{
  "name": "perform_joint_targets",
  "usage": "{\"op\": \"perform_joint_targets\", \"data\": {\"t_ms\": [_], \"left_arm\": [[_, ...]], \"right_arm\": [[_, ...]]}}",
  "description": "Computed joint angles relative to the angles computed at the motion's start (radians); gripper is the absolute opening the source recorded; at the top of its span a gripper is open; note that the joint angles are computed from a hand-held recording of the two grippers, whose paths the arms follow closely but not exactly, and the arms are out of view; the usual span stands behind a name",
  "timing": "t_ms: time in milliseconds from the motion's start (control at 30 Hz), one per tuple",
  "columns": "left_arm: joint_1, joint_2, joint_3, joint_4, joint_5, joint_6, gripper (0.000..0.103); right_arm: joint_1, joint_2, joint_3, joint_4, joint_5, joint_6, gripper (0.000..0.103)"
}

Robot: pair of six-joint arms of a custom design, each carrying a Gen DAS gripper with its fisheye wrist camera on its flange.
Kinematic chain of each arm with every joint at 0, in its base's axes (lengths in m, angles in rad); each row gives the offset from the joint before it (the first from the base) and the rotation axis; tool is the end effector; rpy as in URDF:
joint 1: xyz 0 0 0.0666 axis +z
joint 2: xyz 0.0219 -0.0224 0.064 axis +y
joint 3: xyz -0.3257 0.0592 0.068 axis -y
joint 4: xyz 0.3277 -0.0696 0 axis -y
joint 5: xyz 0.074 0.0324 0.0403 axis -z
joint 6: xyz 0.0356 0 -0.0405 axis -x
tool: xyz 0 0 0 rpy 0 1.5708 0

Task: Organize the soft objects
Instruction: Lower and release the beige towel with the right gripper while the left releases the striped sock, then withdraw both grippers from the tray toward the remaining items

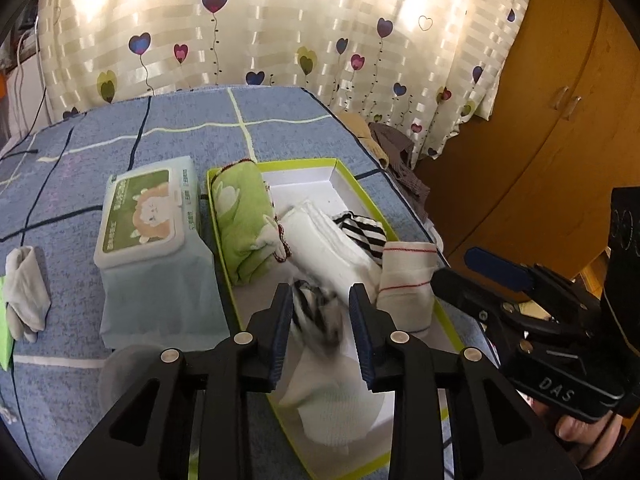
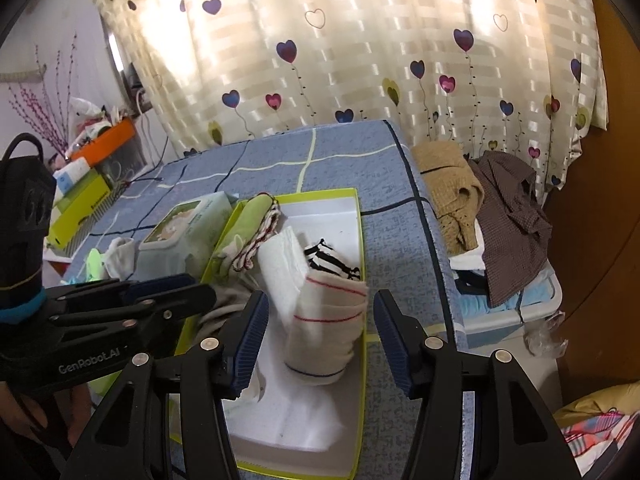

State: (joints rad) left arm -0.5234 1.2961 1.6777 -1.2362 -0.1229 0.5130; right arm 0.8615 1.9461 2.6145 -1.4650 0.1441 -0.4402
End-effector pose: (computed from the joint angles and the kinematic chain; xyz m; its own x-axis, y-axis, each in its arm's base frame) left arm 0.3266 -0.1839 0.5020 -0.7785 -0.1131 -0.6174 0.0508 0.9690 -0.2416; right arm 0.3546 0.4046 0.5336 -0.7134 -0.1837 -0.6762 -0.4218 0.8832 0.2050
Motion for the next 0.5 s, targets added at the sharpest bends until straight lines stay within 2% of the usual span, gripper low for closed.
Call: {"op": "perform_joint_targets", "data": {"t_ms": [267,500], "left_arm": [[-0.016,-0.046,-0.003,0.007,0.010,-0.001,0.031],[-0.039,-0.113,-0.016,-0.011,-0.013,0.006,0.031]], "right_arm": [[0.020,0.012,0.044,-0.032,0.014,-0.008,0.054],[0.070,0.052,0.172,-0.117,0.052,-0.020,0.054]]}}
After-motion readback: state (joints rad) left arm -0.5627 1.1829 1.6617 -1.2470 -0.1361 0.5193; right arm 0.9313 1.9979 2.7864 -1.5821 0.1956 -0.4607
